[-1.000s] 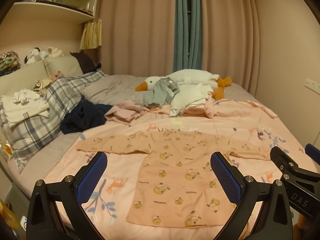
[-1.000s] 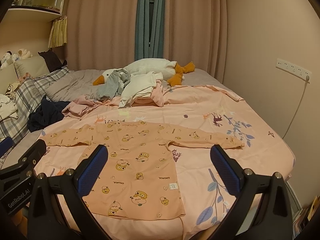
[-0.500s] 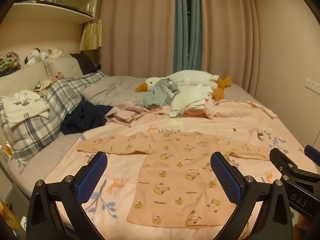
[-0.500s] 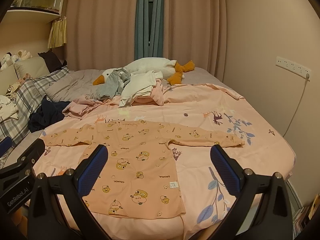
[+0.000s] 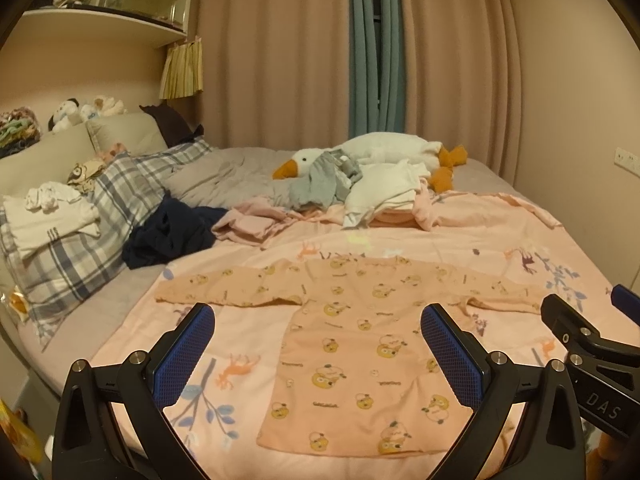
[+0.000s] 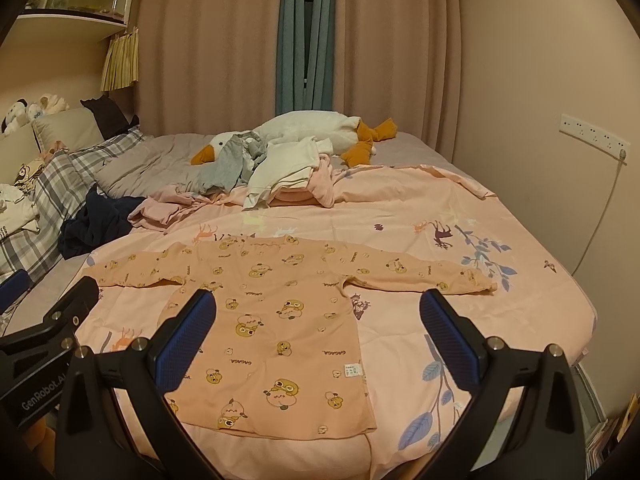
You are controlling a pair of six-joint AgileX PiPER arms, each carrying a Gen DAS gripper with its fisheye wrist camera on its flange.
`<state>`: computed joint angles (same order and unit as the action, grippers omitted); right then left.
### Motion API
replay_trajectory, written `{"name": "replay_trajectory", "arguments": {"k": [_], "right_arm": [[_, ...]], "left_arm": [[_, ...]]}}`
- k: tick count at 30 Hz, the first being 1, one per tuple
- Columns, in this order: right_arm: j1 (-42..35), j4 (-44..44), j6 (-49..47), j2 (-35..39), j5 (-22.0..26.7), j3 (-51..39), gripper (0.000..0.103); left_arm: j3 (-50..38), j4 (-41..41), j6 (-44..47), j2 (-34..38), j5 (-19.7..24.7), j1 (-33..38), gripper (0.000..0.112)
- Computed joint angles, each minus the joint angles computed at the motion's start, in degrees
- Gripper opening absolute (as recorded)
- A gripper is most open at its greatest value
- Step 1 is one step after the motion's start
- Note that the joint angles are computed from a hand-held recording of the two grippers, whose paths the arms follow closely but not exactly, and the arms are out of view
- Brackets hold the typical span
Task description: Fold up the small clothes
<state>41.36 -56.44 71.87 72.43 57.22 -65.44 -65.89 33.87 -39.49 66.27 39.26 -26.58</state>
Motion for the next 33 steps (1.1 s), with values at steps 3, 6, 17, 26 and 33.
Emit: {"name": "replay_trajectory", "arguments": {"k": [3, 6, 17, 26, 33], "right_arm": [[-0.91, 0.29, -0.43, 0.4, -1.33, -0.13, 0.102], [-1.86, 0.6, -0.68, 0.9, -2.32, -0.18, 0.102], [-12.6, 7.34, -6.21, 3.97, -14.42, -0.12, 0.102], [-41.91, 45.47, -46.5, 15.36, -31.46, -8.94, 0.102], [-63.5, 70.32, -66.63, 35.94, -17.61, -28.44, 0.09]], "left_arm": [[-0.19, -2.14, 1.69, 0.53, -1.18, 1.19, 0.102], [-0.4, -3.43, 2.78, 1.34, -1.94, 1.79, 0.102], [-3.6, -21.35, 20.07, 8.63, -7.59, 9.87, 0.102], [-26.88, -61.12, 54.47, 34.6, -0.58, 26.11, 0.091], [-56.07, -70.96, 48.82, 63.33, 22.6, 32.1, 0.07]]}}
